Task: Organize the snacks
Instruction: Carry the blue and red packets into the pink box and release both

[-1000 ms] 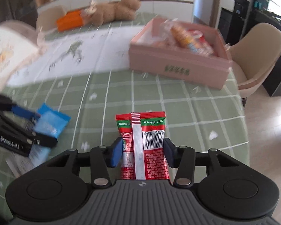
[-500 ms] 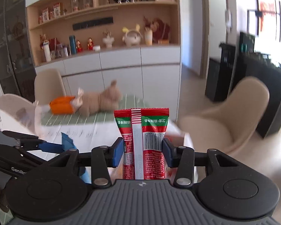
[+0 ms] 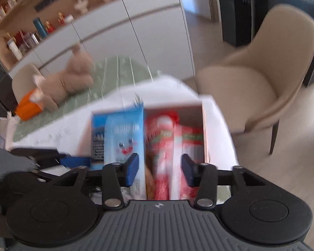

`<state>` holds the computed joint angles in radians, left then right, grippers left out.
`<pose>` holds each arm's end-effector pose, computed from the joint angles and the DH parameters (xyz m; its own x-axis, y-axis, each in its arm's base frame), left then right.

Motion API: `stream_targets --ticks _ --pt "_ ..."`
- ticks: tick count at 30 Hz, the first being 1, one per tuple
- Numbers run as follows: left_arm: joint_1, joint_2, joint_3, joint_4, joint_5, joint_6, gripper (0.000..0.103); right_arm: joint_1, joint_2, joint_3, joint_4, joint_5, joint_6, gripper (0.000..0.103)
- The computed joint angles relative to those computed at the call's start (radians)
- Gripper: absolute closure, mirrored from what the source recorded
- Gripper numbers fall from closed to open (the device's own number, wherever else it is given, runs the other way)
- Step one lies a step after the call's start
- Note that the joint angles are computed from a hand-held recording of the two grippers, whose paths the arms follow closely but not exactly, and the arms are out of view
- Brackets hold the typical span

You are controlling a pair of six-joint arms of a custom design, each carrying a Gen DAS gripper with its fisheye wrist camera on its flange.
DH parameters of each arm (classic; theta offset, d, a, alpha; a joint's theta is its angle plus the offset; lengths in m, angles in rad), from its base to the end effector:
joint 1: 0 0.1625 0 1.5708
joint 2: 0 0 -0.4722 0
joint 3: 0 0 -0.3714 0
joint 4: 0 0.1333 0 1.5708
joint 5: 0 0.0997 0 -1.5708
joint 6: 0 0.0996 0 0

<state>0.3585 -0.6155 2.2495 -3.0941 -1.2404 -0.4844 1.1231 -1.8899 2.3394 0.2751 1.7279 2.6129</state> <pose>-0.3640 -0.3132 -0.0402 -0.6974 0.6326 -0.3368 0.6847 0.7269 -0.0524 0.0222 -0.2258 0.3096 -0.8697 0.1590 0.4672 -0.1758 0.7849 -0.5942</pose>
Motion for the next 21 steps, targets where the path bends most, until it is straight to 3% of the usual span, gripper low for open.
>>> stream_targets --ticks 2,7,12,14,16,17,19,20,21 --pt "-0.014 -0.016 0.013 0.017 0.014 0.008 0.043 -0.049 -0.016 0.037 -0.04 -0.062 -0.015 0.069" --pt "-0.042 -0.079 0.063 0.06 0.026 -0.057 0.056 -0.06 0.016 0.057 -0.008 -0.154 0.022 0.072" --pt "-0.078 -0.102 0.097 0.056 0.026 -0.085 0.057 0.078 0.011 0.094 -0.109 0.0 0.031 0.072" --pt "-0.103 -0.11 0.124 0.014 0.034 -0.119 0.057 0.085 -0.022 0.106 -0.117 0.028 0.022 0.07" --pt "-0.135 -0.12 0.156 -0.045 0.052 -0.156 0.057 0.054 -0.069 0.12 -0.103 0.012 0.004 0.069" --pt "-0.159 -0.124 0.178 -0.08 0.072 -0.169 0.057 0.035 -0.097 0.128 -0.094 -0.006 -0.007 0.067" --pt "-0.217 -0.129 0.217 -0.132 0.133 -0.202 0.057 0.054 -0.137 0.142 -0.11 0.009 -0.015 0.049" --pt "-0.249 -0.137 0.236 -0.139 0.165 -0.232 0.057 0.091 -0.156 0.153 -0.132 0.049 -0.006 0.042" --pt "-0.281 -0.146 0.257 -0.147 0.193 -0.267 0.057 0.122 -0.176 0.162 -0.144 0.085 0.003 0.041"
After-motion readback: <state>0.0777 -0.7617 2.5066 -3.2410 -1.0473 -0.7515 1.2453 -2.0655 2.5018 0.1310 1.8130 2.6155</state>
